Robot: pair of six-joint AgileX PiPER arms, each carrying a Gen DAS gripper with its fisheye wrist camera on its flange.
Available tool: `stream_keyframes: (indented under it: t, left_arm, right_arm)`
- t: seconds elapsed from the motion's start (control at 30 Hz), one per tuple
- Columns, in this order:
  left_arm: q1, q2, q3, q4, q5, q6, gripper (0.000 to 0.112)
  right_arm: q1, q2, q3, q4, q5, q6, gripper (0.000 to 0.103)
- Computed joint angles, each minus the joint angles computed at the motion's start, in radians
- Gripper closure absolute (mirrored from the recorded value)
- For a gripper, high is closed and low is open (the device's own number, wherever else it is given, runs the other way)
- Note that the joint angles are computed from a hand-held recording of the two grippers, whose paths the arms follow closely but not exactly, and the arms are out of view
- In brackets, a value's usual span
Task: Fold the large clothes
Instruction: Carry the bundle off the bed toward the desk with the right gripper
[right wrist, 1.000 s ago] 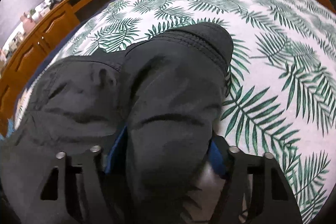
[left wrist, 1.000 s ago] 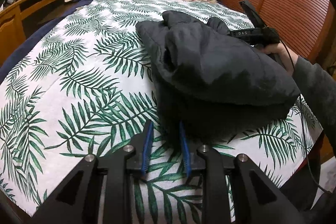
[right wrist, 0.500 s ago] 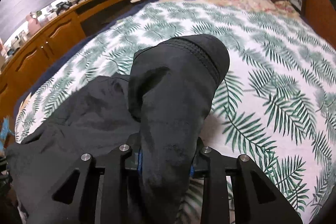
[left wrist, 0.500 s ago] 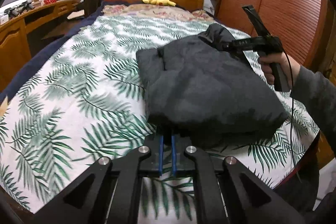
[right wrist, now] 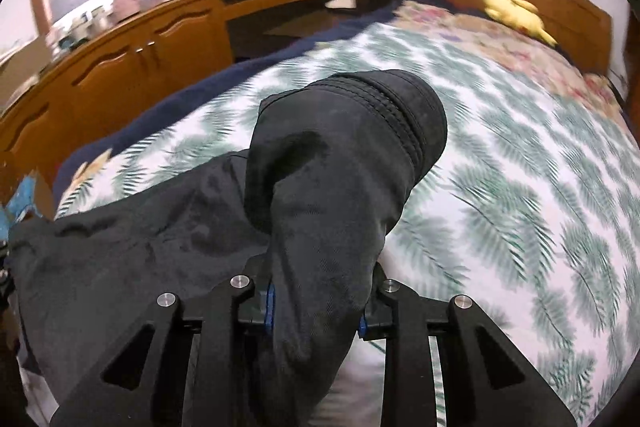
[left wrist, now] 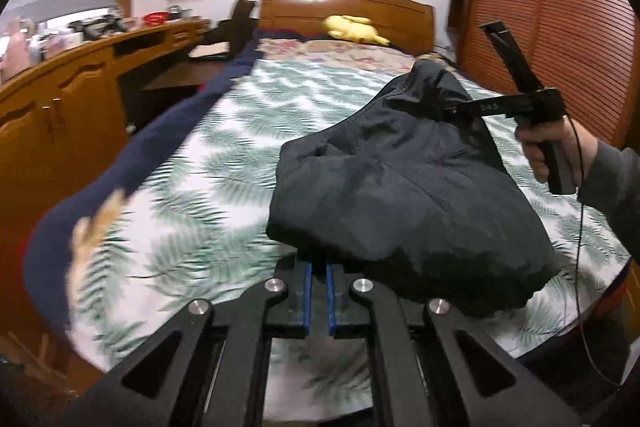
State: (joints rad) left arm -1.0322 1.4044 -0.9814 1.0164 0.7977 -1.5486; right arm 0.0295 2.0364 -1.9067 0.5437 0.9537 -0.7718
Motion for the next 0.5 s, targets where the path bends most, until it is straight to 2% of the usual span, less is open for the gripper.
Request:
stream_keyframes:
  t: [0.17,0.5]
  left_arm:
    - [0.055,-0.134,0.093,-0.031,0.08,0.08,0.109]
    - [0.131,-0.323,0.196,-0.049,0.222,0.17,0.109]
  right_arm:
    - [0.157,0.02,-0.061,-0.067,-0.034,0.084,0.077]
    - [0.397,0.133,-0.259,-0.199,-0.032,0.231,0.079]
